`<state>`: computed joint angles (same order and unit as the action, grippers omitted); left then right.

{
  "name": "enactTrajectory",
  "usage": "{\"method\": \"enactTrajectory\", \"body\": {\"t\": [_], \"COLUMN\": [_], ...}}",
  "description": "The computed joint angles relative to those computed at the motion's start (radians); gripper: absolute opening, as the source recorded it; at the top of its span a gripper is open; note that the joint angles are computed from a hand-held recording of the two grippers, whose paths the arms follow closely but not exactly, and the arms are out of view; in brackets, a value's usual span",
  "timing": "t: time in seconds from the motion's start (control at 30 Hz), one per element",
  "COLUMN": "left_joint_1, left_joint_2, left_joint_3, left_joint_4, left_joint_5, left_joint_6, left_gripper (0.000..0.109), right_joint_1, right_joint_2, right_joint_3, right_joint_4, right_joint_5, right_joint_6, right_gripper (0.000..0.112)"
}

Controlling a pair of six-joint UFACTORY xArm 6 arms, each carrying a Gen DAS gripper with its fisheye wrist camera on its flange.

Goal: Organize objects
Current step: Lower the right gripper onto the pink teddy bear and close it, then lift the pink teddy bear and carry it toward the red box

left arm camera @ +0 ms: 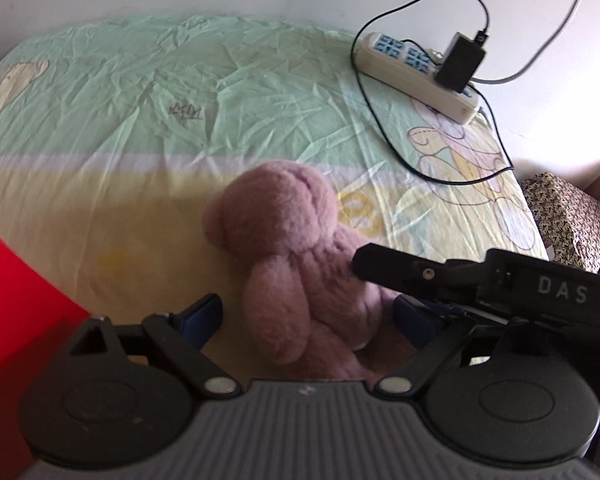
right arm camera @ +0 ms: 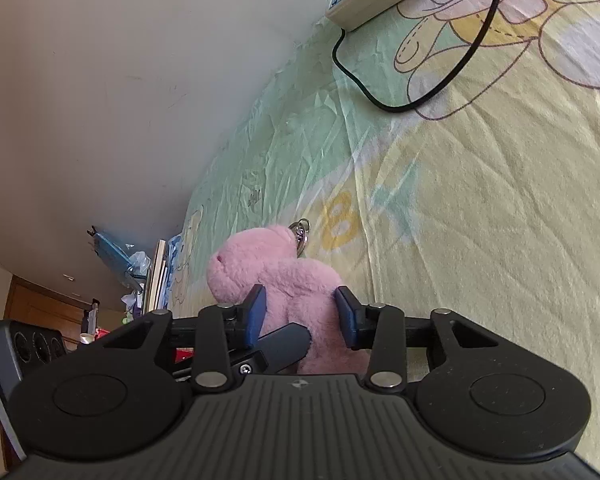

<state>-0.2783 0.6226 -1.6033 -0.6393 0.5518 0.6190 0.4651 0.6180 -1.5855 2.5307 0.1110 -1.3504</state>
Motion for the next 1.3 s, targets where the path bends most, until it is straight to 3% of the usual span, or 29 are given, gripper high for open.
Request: {"method": "enactTrajectory", "body": {"t": [0.07, 0.17, 0.33, 0.5, 0.67, 0.87, 0.97, 1.1, 1.3], "left_joint_1": [-0.001, -0.015, -0.006, 0.001, 0.009, 0.014, 0.017, 0.056, 0.084], "left_joint_2": [-0.013, -0.044, -0.092, -0.198, -0.326, -0.478, -0.551, -0.602, -0.716], "left_joint_3": [0.007, 0.058, 0.11, 0.241, 0.406, 0.591, 0.673, 0.708, 0.785], "left_joint_4": [-0.034, -0.046, -0.082, -0.091, -0.085, -0.07, -0.065, -0.071, -0.138], "left_joint_5": [0.03, -0.004, 0.061, 0.102, 0.136, 0.129, 0.113, 0.177, 0.181], "left_joint_6": [0.055, 0.115, 0.213, 0.312, 0.41, 0.5, 0.55, 0.589, 0.667], "left_gripper": [0.082, 0.081, 0.076, 0.076, 0.076, 0.076, 0.076, 0.076, 0.076], "right_joint_1": [-0.006, -0.01, 0.009, 0.055, 0.117, 0.193, 0.226, 0.25, 0.259], "right_joint_2": [-0.025, -0.066, -0.132, -0.212, -0.289, -0.356, -0.377, -0.395, -0.434], "right_joint_3": [0.045, 0.112, 0.202, 0.303, 0.413, 0.495, 0.516, 0.532, 0.529], "right_joint_4": [-0.011, -0.021, -0.046, -0.031, -0.105, -0.118, -0.032, 0.093, 0.325], "right_joint_5": [0.033, 0.067, 0.072, 0.061, 0.066, 0.061, 0.055, 0.068, 0.069], "right_joint_6": [0.036, 0.071, 0.116, 0.115, 0.219, 0.26, 0.19, 0.077, -0.208], "right_gripper": [0.029, 0.024, 0.024, 0.024, 0.024, 0.024, 0.024, 0.024, 0.024]}}
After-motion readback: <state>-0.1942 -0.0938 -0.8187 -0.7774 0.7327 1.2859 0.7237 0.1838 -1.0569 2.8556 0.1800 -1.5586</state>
